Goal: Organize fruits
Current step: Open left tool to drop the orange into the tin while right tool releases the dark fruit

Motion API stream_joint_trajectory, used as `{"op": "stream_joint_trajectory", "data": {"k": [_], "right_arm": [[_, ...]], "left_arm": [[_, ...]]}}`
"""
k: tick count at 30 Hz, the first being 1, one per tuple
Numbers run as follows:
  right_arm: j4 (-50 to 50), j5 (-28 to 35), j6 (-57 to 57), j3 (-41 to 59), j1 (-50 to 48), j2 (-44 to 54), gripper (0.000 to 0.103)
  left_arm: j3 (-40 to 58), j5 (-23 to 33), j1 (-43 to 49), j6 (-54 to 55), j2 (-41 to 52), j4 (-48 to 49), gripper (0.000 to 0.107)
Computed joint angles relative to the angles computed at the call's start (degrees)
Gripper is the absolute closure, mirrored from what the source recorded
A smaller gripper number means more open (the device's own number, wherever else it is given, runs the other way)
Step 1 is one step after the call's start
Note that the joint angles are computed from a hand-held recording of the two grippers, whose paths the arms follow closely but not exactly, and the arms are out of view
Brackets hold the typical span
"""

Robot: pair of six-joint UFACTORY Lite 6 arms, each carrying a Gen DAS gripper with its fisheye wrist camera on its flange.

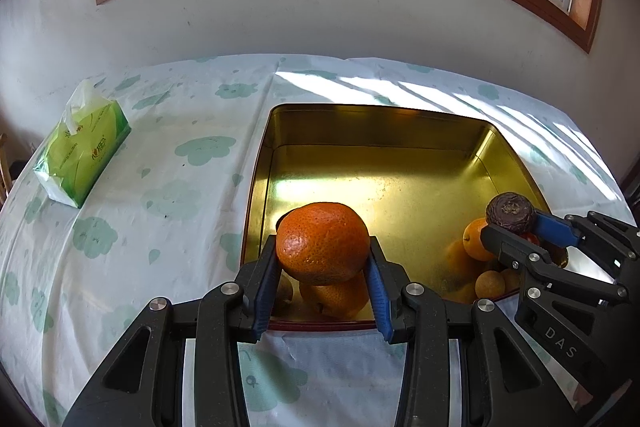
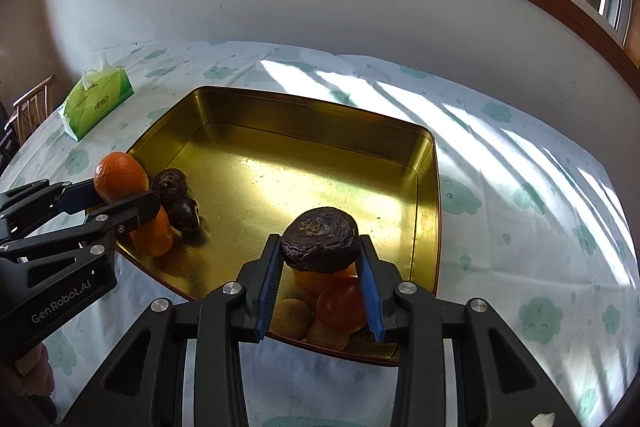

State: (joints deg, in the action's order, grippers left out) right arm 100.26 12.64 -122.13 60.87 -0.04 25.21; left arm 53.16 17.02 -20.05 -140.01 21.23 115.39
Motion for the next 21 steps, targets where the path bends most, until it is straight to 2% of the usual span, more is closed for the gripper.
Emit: {"op": "stream_joint_trajectory", "data": {"k": [4, 15, 19, 21], "right_arm": [[0.2, 0.0, 0.2, 1.3, -0.5, 1.3, 0.069], [-7.7, 0.9, 8.8, 4.8, -1.2, 3.7, 0.069], [-12.1, 2.1, 13.9, 5.8, -1.8, 4.8, 0.068], [-11.0, 2.0, 13.0, 5.6, -1.7, 4.8, 0.068]], "left_arm": [[1.7, -0.4, 0.4, 0.3, 1.5, 0.0, 0.065], [7.5, 0.3, 0.7, 7.2, 7.3, -5.5, 0.065], [7.7, 0.1, 0.8, 6.0, 8.0, -4.7, 0.065], [7.8, 0.2, 0.6, 7.0, 8.0, -5.7, 0.065]]}}
